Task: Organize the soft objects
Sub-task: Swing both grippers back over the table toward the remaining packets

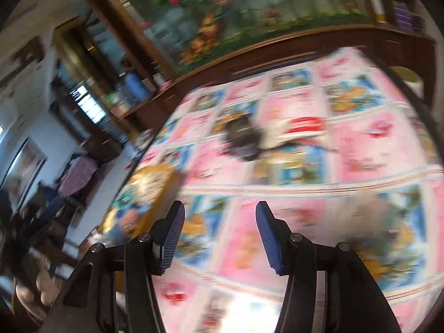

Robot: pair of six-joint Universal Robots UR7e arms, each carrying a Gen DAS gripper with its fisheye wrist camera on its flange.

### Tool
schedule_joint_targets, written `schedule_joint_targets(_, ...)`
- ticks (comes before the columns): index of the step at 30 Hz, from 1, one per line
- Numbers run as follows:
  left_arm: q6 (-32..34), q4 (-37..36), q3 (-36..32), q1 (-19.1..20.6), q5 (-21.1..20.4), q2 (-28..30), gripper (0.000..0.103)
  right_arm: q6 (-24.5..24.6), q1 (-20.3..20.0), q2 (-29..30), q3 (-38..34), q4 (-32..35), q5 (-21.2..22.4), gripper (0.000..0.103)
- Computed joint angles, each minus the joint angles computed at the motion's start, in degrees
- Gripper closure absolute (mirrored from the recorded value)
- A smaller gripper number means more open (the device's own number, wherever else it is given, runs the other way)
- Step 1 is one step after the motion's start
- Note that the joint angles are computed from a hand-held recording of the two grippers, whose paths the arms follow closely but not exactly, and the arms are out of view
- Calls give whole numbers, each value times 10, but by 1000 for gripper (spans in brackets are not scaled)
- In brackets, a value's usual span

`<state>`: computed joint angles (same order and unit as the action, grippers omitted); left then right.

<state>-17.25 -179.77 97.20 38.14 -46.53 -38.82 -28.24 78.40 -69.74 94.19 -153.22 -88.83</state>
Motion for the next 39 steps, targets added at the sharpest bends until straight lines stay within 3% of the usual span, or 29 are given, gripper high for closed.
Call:
schedule_joint_targets(4, -17, 61, -33, 9, -40, 30, 24, 39, -17, 15, -40, -16, -49, 49)
schedule_joint_targets(8, -29, 107, -55, 13, -58, 53, 24, 54, -18, 53, -98, 13, -78, 49)
schedule_joint_targets(14, -35, 145, -81, 27, -78, 74, 24, 30, 7, 139, -223, 56, -136, 49)
schedule_joint_targets(24, -20, 184, -117, 53, -89, 95, 24, 28, 36, 319, -489, 210, -223, 50)
schedule_joint_targets(28, -24, 183, -115, 60, -90, 93, 24, 1, 37, 304, -450, 220, -242, 56)
schedule_joint_targets(34, -35, 181, -101, 58, -94, 86, 24, -49, 43, 212, -275, 193, -226, 57)
schedule_joint_targets(37, -36, 176, -85, 49, -91, 78, 24, -44, 42, 164, -205, 232, -186, 56)
schedule_joint_targets(39, -36, 172, -73, 42, -89, 71, 24, -26, 30, 132, -184, 290, -119, 57)
